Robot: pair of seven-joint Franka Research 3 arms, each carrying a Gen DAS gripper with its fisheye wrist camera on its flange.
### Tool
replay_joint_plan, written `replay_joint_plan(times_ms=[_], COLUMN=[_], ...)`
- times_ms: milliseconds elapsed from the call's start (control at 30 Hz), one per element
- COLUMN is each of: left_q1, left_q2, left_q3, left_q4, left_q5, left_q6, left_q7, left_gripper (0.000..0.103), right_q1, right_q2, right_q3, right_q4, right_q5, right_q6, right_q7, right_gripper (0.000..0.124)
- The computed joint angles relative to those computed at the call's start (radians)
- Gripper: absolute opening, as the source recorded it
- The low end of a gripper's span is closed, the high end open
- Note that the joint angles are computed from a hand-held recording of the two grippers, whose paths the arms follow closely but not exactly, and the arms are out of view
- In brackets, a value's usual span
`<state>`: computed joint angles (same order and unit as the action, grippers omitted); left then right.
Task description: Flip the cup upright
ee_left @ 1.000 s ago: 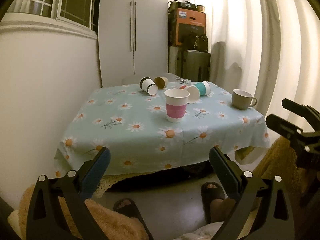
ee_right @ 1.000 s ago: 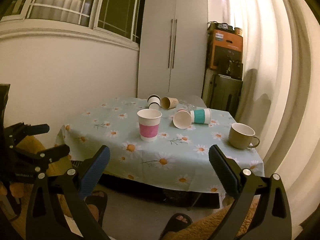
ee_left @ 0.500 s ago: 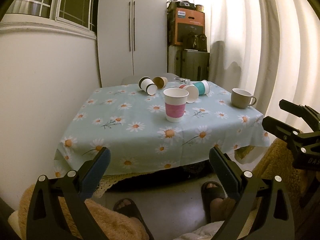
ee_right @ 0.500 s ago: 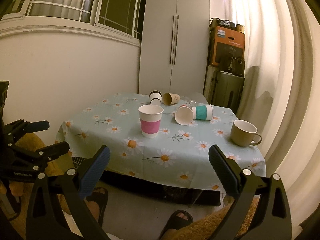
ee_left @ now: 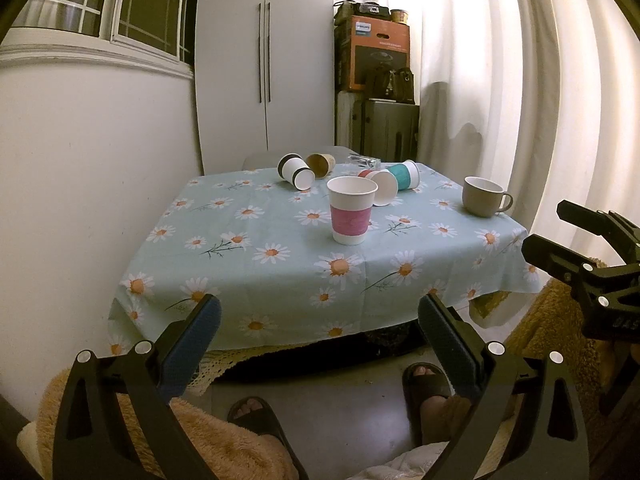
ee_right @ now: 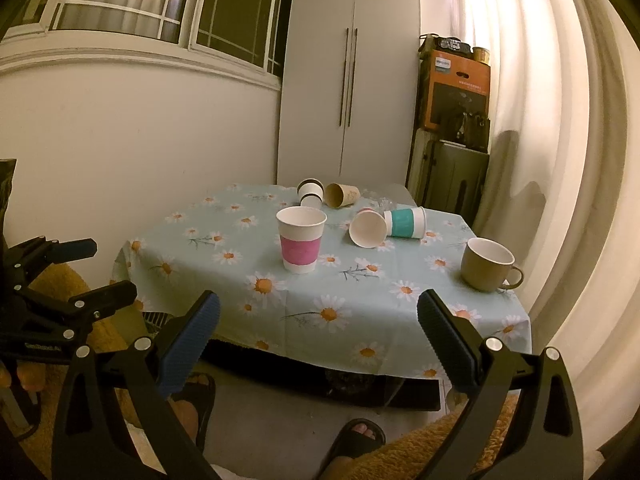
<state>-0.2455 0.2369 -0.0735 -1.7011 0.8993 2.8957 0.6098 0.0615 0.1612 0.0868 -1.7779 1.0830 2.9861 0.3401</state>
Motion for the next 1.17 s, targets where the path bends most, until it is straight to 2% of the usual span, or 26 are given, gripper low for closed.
replay_joint_plan(times_ms=[233, 1167], left_q1=[-0.005, -0.004], left_q2=[0.001, 0.001], left_q3=[0.004, 0.001], left_q4=[0.001, 0.002], left_q5=[0.014, 0.017], left_q6=[-0.001, -0.002], left_q7=[-0.015, -0.017], left_gripper=[0.096, 0.096], right_q1=[0.003, -0.004], right_q2=[0.002, 0.008], right_q3=[-0.005, 0.004], right_q4=[-0.001, 0.004], right_q5=[-0.035, -0.056], right_q6=[-0.002, -0.001], right_q7=[0.038, 0.058], right_gripper=[0.098, 0.098])
